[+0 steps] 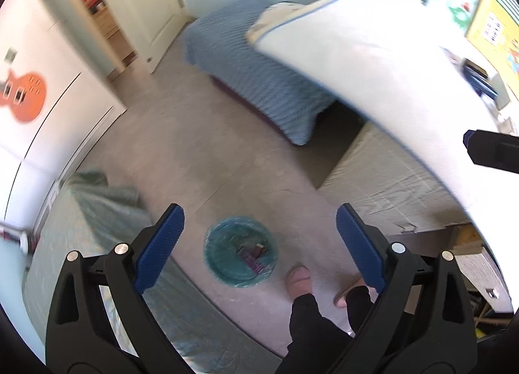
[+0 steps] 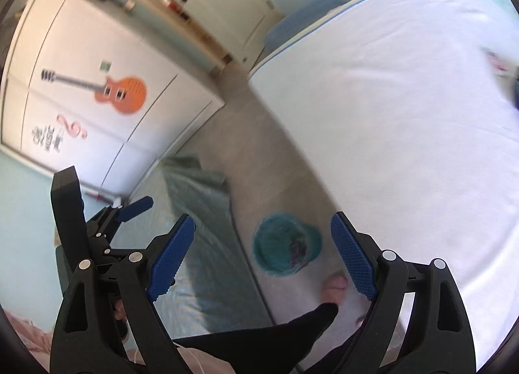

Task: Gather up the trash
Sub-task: 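Move both tools back toward the white perfume box and blue gum box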

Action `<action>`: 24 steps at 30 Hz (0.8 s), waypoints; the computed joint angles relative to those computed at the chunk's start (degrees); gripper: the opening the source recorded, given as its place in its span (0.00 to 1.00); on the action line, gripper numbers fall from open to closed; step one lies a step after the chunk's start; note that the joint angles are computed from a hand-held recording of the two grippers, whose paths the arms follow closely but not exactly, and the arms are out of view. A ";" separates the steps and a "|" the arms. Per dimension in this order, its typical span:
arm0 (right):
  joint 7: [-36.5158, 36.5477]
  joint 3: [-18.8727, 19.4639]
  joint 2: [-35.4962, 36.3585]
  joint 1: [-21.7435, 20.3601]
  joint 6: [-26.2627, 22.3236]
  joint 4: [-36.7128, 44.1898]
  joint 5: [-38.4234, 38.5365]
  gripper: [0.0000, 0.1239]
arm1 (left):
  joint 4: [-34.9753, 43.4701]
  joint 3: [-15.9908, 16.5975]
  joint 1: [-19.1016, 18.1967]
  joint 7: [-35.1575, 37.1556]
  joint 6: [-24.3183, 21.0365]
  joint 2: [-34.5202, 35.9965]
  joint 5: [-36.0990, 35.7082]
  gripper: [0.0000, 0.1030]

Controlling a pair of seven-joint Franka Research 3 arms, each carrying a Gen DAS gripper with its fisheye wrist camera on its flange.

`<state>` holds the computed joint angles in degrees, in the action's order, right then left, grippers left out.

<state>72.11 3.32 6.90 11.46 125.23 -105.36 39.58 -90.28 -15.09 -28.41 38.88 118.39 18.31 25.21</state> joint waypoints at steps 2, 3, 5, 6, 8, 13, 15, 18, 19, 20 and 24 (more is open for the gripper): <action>0.13 -0.62 -2.43 -0.53 1.96 -2.84 0.57 0.69 | 2.19 -0.31 -0.43 1.71 0.28 1.44 0.25 0.92; 0.15 -0.97 -3.57 -0.82 2.86 -4.18 0.98 0.69 | 3.38 -0.35 -0.86 2.44 0.24 2.20 0.62 0.93; 0.64 -1.58 -5.53 -1.23 4.67 -6.41 0.92 0.69 | 6.48 -0.36 -1.85 4.62 0.11 4.22 1.42 0.93; 0.92 -1.92 -6.61 -1.46 5.51 -7.63 0.70 0.69 | 8.02 -0.25 -2.26 5.80 -0.15 5.15 1.62 0.93; 2.01 -2.55 -8.33 -1.92 7.02 -9.57 0.31 0.69 | 11.13 -0.02 -3.33 8.08 -0.41 7.08 2.18 0.93; 4.08 -3.82 -11.62 -3.02 10.58 -13.22 0.17 0.70 | 19.03 0.94 -6.47 13.74 -1.61 11.87 3.27 0.93; 5.16 -4.20 -13.27 -3.39 12.05 -15.04 -0.08 0.71 | 22.08 1.40 -7.75 15.11 -2.06 13.64 3.29 0.93; 7.09 -4.97 -15.08 -4.16 13.75 -16.85 -0.70 0.71 | 27.51 1.88 -9.06 18.26 -2.85 16.83 2.44 0.93; 7.42 -5.35 -14.94 -4.47 13.91 -16.57 -0.90 0.71 | 28.80 2.07 -9.41 19.19 -2.87 17.60 2.08 0.93; 7.84 -5.51 -15.13 -4.70 14.27 -16.74 -1.14 0.71 | 30.03 2.22 -9.72 20.12 -2.91 18.27 1.67 0.93; 9.67 -6.26 -17.08 -5.85 16.33 -18.77 -2.38 0.71 | 38.90 3.28 -12.15 24.83 -5.09 23.23 0.77 0.93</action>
<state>81.78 -2.94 -10.18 5.61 141.56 -124.12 37.20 -51.38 -11.80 -40.56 63.71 113.30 41.54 25.98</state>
